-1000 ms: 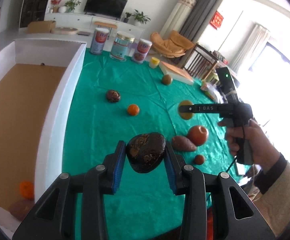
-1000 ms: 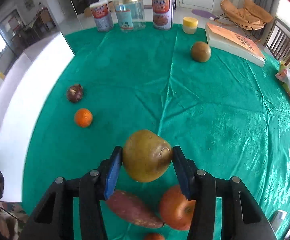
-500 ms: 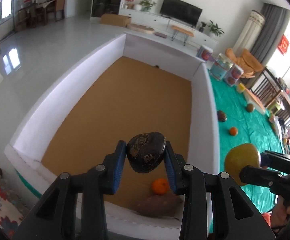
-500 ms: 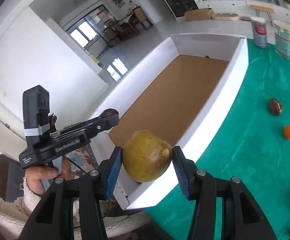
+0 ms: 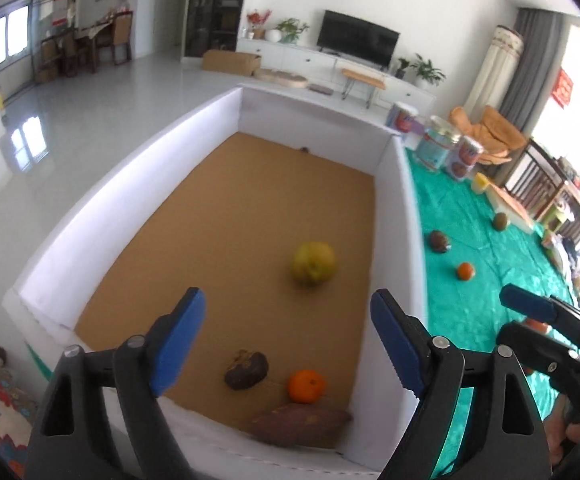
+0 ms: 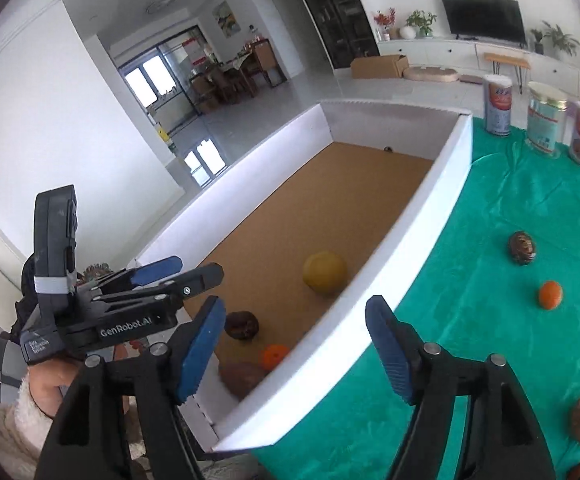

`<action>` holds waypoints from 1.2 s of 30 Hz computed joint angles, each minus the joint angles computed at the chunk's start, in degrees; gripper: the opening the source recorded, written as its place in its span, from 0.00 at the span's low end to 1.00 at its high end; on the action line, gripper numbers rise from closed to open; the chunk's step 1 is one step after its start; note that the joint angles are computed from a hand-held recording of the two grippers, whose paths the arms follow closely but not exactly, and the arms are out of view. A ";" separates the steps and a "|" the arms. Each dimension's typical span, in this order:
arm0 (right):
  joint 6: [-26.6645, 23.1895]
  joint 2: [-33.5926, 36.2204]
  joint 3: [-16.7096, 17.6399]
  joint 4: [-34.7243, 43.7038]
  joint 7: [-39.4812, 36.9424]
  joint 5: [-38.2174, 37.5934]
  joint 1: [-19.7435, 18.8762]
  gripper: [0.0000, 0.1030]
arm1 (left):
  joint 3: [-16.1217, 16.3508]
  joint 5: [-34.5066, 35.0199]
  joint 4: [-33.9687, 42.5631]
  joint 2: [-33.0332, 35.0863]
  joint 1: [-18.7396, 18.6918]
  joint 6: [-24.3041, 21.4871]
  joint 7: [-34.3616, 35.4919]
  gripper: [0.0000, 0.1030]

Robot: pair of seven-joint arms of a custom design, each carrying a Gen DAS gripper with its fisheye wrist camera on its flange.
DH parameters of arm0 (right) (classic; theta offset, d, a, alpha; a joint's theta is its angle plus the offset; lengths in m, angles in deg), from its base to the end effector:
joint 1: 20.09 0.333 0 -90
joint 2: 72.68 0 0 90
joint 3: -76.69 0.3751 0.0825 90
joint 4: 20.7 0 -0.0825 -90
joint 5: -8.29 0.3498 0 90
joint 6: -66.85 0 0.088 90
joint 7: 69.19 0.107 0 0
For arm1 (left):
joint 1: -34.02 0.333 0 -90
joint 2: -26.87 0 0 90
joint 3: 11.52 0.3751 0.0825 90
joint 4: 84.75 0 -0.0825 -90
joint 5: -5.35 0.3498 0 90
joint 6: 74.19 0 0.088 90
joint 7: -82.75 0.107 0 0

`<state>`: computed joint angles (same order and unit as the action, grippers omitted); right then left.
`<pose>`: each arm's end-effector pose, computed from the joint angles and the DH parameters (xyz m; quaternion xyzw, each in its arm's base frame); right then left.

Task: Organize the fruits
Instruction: 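Lower both fruits into the white box and open both grippers, then bring the left gripper back over the table toward the second sweet potato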

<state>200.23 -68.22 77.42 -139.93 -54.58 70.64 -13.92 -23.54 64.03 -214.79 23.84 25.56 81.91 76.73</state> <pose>0.5523 0.0821 0.4922 -0.8287 0.3791 0.0048 0.4117 0.4660 -0.2097 0.5014 -0.7871 0.4880 -0.2814 0.2513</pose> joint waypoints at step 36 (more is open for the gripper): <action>25.02 5.09 -6.53 -8.99 10.53 7.17 -16.99 0.86 | 8.13 -9.34 34.44 36.23 -21.44 -4.68 22.25 0.99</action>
<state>225.25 -63.13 70.90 -148.92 -44.06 77.80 -30.92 -15.41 54.69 -180.34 60.07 4.12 77.23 98.98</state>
